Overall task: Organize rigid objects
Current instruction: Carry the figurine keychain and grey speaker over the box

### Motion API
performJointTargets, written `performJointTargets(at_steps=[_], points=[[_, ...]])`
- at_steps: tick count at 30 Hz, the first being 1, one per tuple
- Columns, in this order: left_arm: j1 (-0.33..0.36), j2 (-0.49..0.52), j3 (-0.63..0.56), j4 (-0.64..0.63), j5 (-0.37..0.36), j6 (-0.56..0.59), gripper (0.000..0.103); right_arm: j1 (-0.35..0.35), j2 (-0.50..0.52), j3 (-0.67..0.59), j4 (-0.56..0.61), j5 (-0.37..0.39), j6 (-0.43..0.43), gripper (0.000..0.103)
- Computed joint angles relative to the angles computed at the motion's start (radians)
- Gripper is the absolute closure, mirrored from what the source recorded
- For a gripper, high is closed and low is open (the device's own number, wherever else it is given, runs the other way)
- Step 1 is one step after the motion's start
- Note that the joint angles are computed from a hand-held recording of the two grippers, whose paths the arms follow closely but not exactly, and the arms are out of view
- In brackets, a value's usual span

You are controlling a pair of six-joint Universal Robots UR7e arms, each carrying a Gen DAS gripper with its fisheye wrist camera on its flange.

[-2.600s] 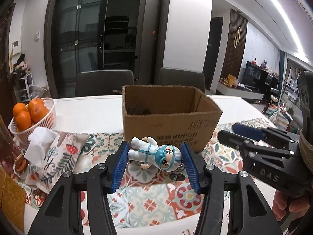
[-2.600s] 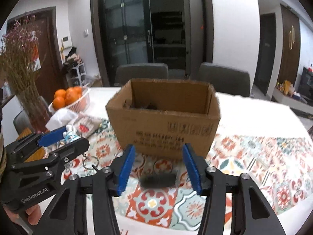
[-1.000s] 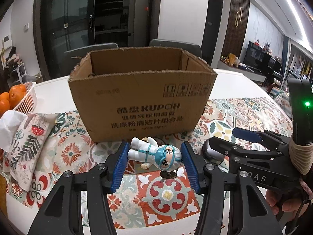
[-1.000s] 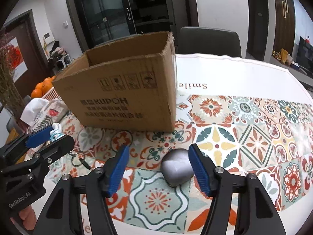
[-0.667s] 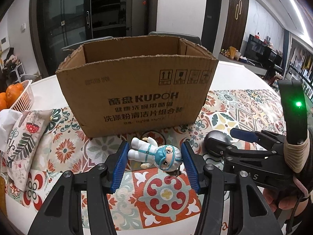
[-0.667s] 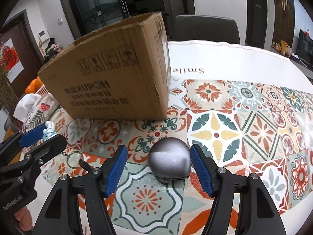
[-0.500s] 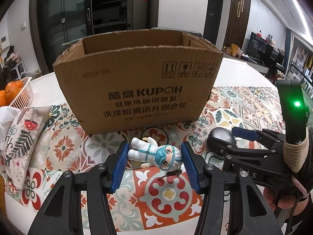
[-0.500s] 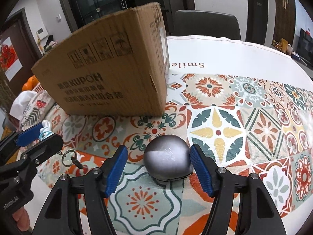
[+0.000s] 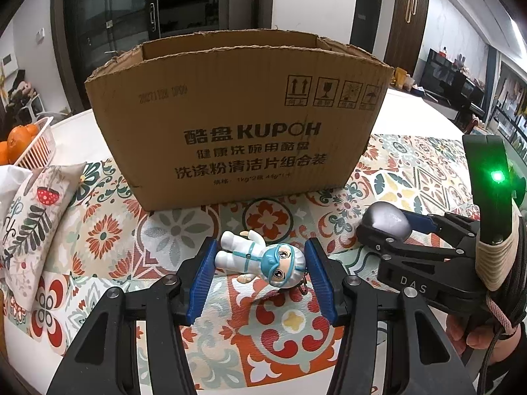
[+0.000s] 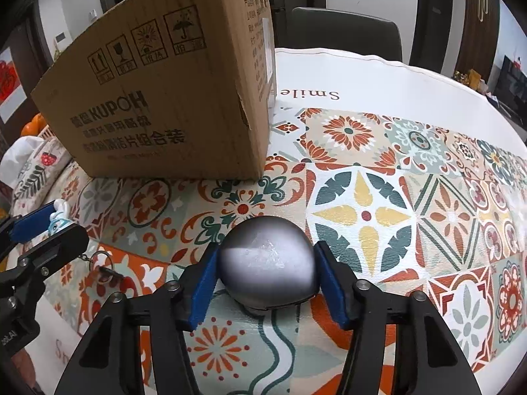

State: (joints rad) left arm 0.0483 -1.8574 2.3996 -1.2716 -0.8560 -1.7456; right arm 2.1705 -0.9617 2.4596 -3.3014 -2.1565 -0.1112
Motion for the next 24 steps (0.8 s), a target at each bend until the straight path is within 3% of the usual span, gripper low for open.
performJointTargets(at_steps=[6,24], points=[[-0.024,-0.018,-0.002,0.033,-0.008,-0.031,0.050,0.011,0.000,0.005,-0.010,0.005,0.010,0.045],[-0.163,-0.055,-0.101,0.263,0.000,-0.180,0.050,0.182,-0.134,-0.012,0.076,-0.027,0.073,0.045]])
